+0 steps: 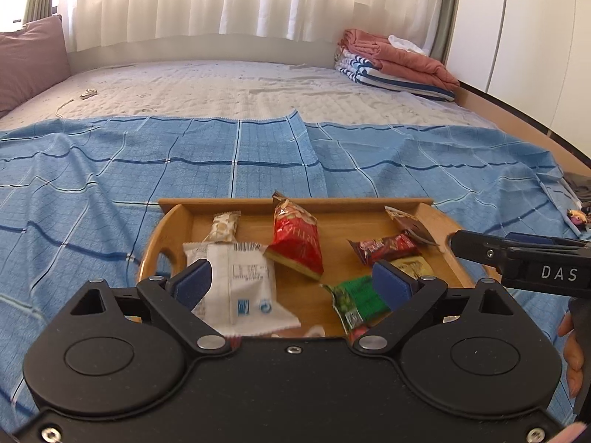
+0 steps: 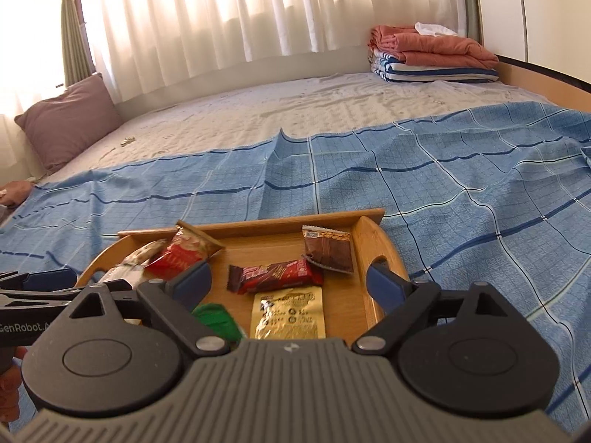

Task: Organize snacks
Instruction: 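Move both tools back toward the Biscoff biscuit and yellow packet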

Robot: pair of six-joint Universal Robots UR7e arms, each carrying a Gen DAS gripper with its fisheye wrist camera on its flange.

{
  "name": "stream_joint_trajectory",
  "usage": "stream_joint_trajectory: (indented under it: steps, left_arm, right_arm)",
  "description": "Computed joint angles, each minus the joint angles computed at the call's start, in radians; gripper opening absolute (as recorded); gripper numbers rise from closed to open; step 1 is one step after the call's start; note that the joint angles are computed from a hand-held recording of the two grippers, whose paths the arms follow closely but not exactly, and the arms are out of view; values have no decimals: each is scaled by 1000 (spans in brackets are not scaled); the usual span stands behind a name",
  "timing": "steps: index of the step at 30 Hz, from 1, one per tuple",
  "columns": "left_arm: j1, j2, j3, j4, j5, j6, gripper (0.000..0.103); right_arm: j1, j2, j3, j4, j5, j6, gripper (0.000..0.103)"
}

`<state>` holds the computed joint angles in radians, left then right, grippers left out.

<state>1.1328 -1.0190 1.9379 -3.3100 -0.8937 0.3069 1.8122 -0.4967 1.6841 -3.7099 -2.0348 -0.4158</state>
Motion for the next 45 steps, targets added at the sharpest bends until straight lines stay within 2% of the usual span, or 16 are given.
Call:
stream_joint_trajectory:
  steps: [12,23,36,45]
  left_arm:
    - [-108,-183,266,-105,20,12,96]
    - [-168,-309,429,-72,45,-127,97]
    - [-230,-352,572,-165,95,-170,98]
    - [-237,-321,621,-233,125,-170,98]
  right_arm:
    - [47,-58,187,-148,19,-55,102]
    - [55,-92,314,-262,16,-35,103]
    - [62,-77,415,-391,13,-112,103]
    - [49,-40,454,-467,6,-168,103]
